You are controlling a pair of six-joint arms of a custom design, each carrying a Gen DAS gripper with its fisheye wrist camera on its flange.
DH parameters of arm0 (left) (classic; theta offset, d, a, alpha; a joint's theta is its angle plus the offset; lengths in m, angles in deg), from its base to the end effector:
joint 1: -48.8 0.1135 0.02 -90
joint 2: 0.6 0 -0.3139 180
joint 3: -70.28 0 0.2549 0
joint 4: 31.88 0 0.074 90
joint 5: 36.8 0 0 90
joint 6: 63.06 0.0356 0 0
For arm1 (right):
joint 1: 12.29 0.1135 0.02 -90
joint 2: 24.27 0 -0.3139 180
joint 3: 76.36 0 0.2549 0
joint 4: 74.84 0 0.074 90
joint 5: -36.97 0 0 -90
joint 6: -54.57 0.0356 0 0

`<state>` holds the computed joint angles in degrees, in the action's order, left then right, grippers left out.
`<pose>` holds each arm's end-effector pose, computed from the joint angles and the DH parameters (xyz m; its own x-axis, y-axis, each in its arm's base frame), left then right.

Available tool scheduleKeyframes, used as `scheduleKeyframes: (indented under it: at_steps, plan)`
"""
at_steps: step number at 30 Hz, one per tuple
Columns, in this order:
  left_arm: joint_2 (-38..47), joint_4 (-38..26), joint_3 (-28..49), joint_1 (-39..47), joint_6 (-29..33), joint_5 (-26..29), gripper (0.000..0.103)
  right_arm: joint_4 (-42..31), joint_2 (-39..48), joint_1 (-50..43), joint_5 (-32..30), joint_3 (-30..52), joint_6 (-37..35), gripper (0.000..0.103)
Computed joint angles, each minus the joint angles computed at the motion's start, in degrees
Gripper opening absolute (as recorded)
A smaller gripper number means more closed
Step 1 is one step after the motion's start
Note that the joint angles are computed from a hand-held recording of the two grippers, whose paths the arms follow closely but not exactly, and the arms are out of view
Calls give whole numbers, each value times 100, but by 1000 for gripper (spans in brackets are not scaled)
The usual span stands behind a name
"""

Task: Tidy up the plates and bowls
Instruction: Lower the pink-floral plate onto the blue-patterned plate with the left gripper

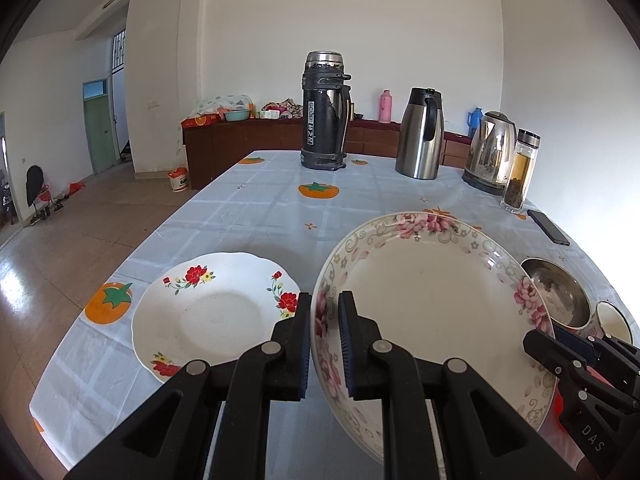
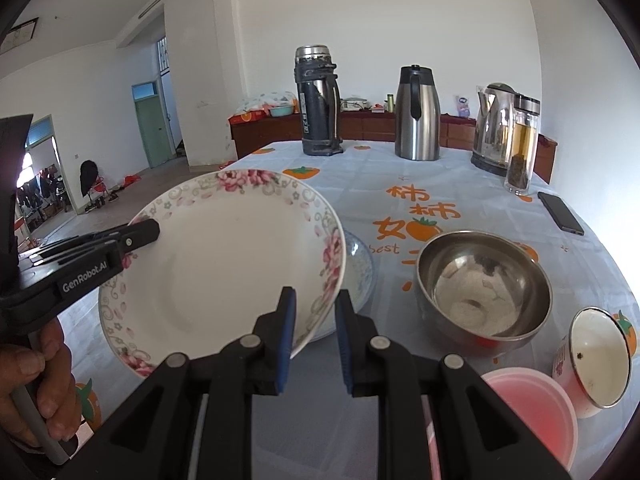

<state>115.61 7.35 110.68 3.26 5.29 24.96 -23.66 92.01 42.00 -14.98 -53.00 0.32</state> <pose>0.2262 -0.2064 0.0852 -0.5218 0.0676 -0.8504 0.1831 0.9825 -0.0342 0.1475 0.1676 0.0725 -0.5321 0.0480 -0.8453 -0.0740 0.9919 0.1029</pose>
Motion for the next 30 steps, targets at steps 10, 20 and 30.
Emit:
scheduleKeyframes:
  at_steps: [10,20,30]
  plan:
    - [154,-170,417,186,197,169,14,-342,-58,-399,-212,242,-82,20]
    - [478,-242,838,367,313,494,14,-1011,-125,-785,-364,575,-46,20]
    - [657,-293,1074,448,294,669,14,-1365,3,-1038,-431,811,-6,20]
